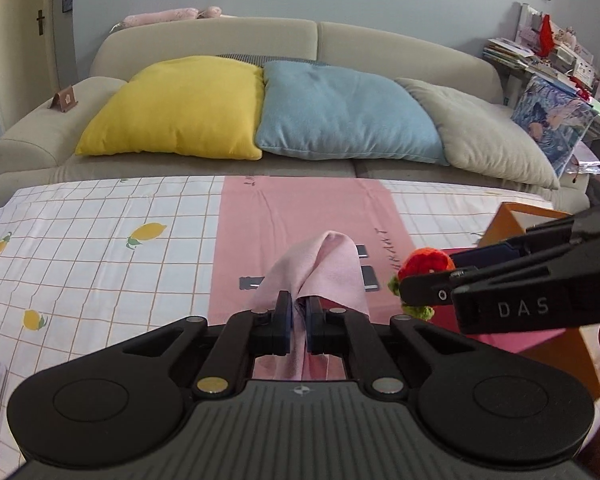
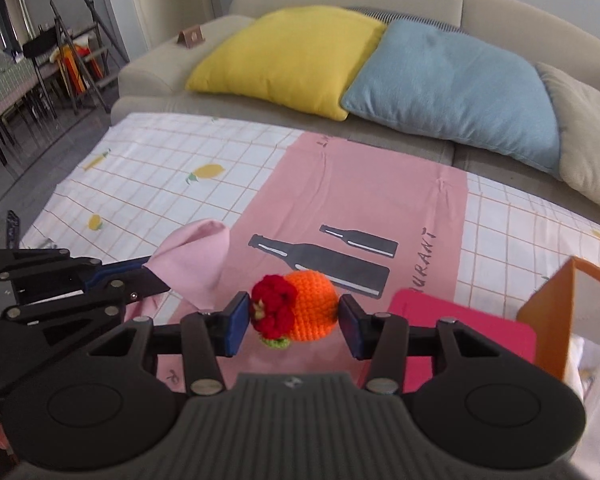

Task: Organize soft objects
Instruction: 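Carry the pink cloth and knitted ball over the cardboard box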

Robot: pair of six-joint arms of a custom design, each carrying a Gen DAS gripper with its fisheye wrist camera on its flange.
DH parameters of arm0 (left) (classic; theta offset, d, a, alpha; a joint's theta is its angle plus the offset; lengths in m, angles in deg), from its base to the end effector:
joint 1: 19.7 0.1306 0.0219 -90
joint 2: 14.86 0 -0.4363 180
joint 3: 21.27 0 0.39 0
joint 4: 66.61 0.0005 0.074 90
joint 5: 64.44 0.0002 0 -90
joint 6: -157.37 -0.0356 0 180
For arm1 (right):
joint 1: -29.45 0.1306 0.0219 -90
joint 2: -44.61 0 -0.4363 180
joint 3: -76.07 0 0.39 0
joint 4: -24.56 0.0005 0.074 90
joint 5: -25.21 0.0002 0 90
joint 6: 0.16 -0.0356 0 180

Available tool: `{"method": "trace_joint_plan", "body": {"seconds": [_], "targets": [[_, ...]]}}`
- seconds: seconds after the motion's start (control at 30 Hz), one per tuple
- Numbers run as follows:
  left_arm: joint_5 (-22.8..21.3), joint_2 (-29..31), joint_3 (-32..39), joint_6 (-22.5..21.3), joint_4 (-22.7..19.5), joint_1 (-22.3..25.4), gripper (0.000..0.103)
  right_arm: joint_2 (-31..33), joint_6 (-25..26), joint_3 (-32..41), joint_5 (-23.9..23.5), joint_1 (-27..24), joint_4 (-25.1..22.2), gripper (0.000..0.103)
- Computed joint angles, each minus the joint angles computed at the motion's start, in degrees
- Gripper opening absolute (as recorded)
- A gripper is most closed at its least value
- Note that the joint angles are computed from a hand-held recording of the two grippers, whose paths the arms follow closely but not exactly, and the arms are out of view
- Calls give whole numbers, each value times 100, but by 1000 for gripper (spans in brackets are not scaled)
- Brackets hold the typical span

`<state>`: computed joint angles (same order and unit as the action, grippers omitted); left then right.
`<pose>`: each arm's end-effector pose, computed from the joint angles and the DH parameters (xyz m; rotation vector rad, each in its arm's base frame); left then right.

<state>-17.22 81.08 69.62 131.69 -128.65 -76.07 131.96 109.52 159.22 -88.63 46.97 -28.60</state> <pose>0.2935 -0.3985 0.4379 -0.3425 2.2881 0.0408 0.4230 0.1481 0.4480 -0.9512 2.3382 0.5179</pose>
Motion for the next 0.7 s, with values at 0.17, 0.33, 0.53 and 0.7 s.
{"method": "trace_joint_plan", "body": {"seconds": [0.17, 0.33, 0.53, 0.7], "targets": [[-54, 89, 245, 117, 19, -352, 7, -679, 76, -528, -342, -516, 109, 48], [109, 293, 566, -106, 216, -577, 7, -1179, 184, -954, -665, -1214, 99, 48], [342, 649, 1087, -717, 539, -691, 7, -1482, 530, -1327, -762, -2117, 61, 48], [588, 1144, 1717, -1320, 618, -701, 7, -1448, 543, -1387, -911, -2937, 153, 48]]}}
